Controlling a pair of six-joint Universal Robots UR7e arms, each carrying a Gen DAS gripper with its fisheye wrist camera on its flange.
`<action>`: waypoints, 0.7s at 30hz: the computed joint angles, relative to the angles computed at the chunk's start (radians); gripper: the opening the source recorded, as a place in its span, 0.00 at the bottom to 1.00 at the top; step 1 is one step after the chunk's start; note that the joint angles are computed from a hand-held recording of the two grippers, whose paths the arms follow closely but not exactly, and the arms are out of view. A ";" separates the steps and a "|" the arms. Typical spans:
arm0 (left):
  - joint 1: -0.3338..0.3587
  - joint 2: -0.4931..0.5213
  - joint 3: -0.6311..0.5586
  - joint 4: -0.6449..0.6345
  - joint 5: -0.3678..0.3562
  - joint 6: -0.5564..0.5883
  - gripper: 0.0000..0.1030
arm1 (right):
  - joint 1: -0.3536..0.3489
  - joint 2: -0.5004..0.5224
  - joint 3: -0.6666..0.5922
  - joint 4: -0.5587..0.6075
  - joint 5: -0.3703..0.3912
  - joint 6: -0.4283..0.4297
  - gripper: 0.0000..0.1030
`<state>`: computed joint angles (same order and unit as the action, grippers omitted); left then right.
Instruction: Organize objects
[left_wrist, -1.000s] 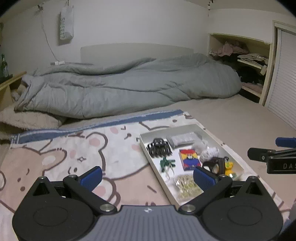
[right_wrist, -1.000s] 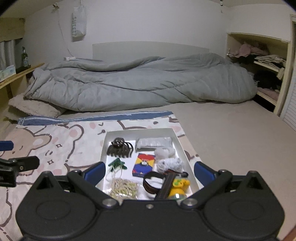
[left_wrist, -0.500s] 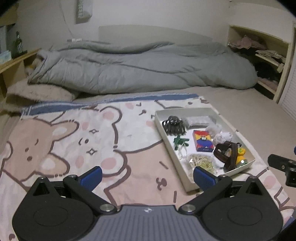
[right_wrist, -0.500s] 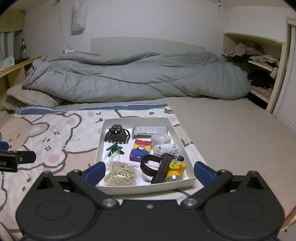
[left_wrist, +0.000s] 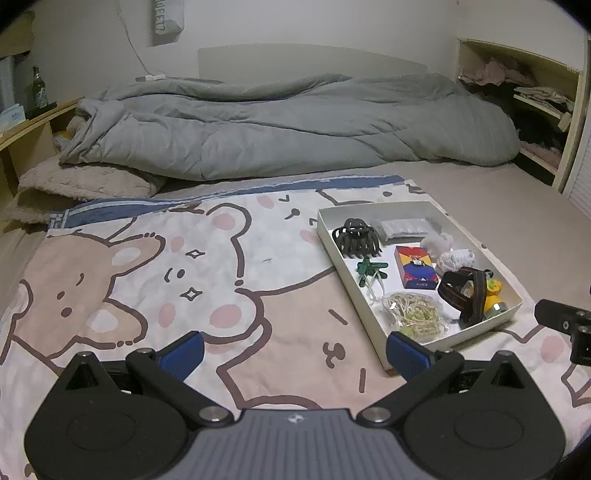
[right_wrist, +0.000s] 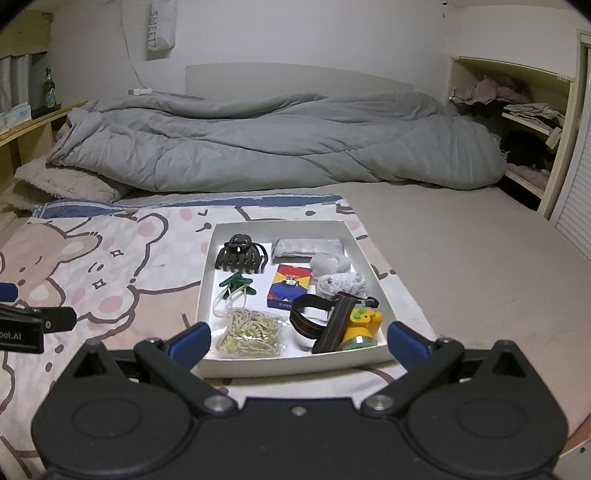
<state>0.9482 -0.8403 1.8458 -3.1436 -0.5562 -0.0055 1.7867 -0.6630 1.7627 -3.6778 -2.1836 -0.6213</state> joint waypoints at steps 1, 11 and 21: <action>-0.001 0.001 0.000 -0.005 0.002 0.002 1.00 | 0.000 0.001 0.000 -0.004 -0.002 0.001 1.00; -0.001 -0.001 -0.001 -0.003 0.001 -0.011 1.00 | -0.005 -0.003 -0.006 0.010 -0.020 0.026 1.00; 0.000 -0.004 -0.001 0.003 -0.002 -0.020 1.00 | -0.003 0.002 -0.008 0.010 -0.015 0.010 1.00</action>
